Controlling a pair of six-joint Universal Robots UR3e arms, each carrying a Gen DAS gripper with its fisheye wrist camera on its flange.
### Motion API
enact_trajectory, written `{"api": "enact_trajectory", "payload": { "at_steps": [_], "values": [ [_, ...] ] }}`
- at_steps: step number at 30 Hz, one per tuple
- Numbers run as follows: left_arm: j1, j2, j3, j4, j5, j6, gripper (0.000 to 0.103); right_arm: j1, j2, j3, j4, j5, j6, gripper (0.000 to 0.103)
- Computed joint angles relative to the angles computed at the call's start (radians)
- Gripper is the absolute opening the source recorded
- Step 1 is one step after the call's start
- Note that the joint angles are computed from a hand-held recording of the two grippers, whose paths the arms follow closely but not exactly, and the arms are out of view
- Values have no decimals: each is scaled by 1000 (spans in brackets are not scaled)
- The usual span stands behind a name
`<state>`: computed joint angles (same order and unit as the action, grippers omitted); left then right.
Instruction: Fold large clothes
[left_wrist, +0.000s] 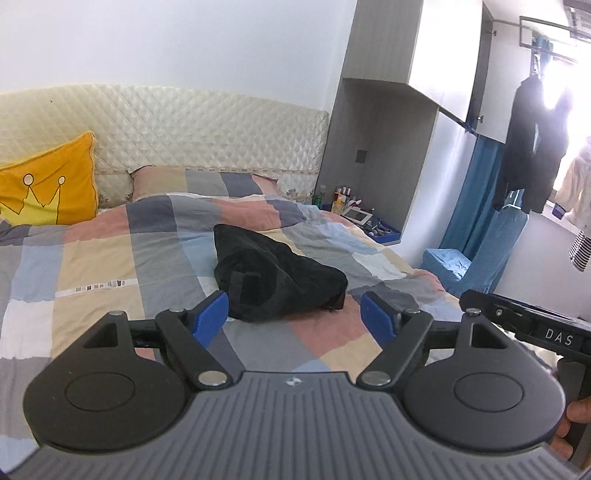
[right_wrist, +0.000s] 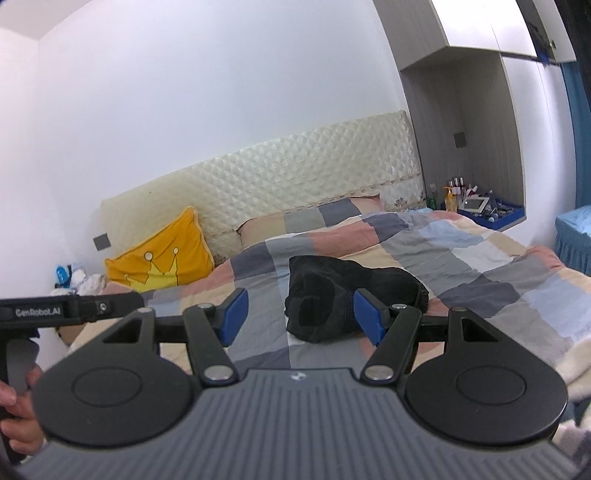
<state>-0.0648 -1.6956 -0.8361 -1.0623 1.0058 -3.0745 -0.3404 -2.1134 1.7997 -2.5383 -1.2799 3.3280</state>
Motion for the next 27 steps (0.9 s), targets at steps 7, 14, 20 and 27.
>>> {"api": "enact_trajectory", "payload": {
  "at_steps": [7, 14, 20, 27],
  "values": [
    [38, 271, -422, 176, -2, 32, 82, 124, -90, 119, -33, -122, -12, 67],
    [63, 421, -679, 301, -4, 56, 82, 309, -58, 190, -121, -320, -9, 67],
    [54, 426, -765, 378, 14, 58, 82, 399, -16, 242, -190, -426, 6, 67],
    [51, 414, -823, 444, 21, 52, 82, 445, 10, 296, -239, -495, 22, 66]
  ]
}}
